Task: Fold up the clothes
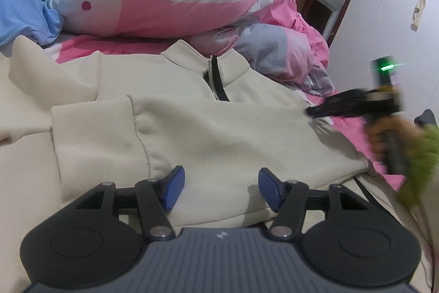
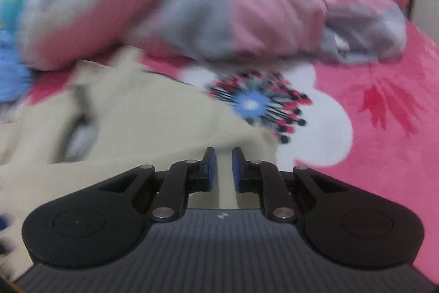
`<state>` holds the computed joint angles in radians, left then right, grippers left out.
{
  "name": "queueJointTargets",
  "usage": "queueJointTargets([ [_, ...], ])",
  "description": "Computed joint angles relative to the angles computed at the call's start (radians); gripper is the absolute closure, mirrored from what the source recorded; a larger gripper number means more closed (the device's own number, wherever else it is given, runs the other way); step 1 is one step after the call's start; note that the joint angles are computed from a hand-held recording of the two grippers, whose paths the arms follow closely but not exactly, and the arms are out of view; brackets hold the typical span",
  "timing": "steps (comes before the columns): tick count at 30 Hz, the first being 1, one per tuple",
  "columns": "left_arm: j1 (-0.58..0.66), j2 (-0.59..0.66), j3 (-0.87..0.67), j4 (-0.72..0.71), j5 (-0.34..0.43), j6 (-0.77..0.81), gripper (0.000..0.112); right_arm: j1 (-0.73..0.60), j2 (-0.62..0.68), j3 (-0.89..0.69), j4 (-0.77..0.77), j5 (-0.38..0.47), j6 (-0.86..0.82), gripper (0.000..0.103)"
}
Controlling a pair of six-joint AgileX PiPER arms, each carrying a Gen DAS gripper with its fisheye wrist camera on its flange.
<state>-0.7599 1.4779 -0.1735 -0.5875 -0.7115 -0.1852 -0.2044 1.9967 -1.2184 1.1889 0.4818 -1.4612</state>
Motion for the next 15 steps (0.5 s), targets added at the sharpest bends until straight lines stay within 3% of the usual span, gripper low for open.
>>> queueJointTargets([
  [1,0.002,0.001,0.003,0.007,-0.005,-0.008,0.052,0.000,0.047,-0.037,0.025,-0.005,-0.001,0.103],
  [4,0.008,0.000,0.009,0.026,-0.013,-0.027,0.052,-0.035,0.079,-0.062,0.160,0.020,-0.024,0.103],
  [8,0.017,-0.001,0.013,0.046,-0.017,-0.044,0.052,-0.105,-0.062,0.081,0.317,0.042,-0.157,0.098],
  [14,0.017,0.000,0.013,0.046,-0.019,-0.045,0.052,-0.353,-0.338,0.326,0.137,0.372,-0.169,0.097],
  [15,0.015,0.000,0.013,0.043,-0.020,-0.044,0.052,-0.379,-0.357,0.369,0.115,0.385,-0.197,0.096],
])
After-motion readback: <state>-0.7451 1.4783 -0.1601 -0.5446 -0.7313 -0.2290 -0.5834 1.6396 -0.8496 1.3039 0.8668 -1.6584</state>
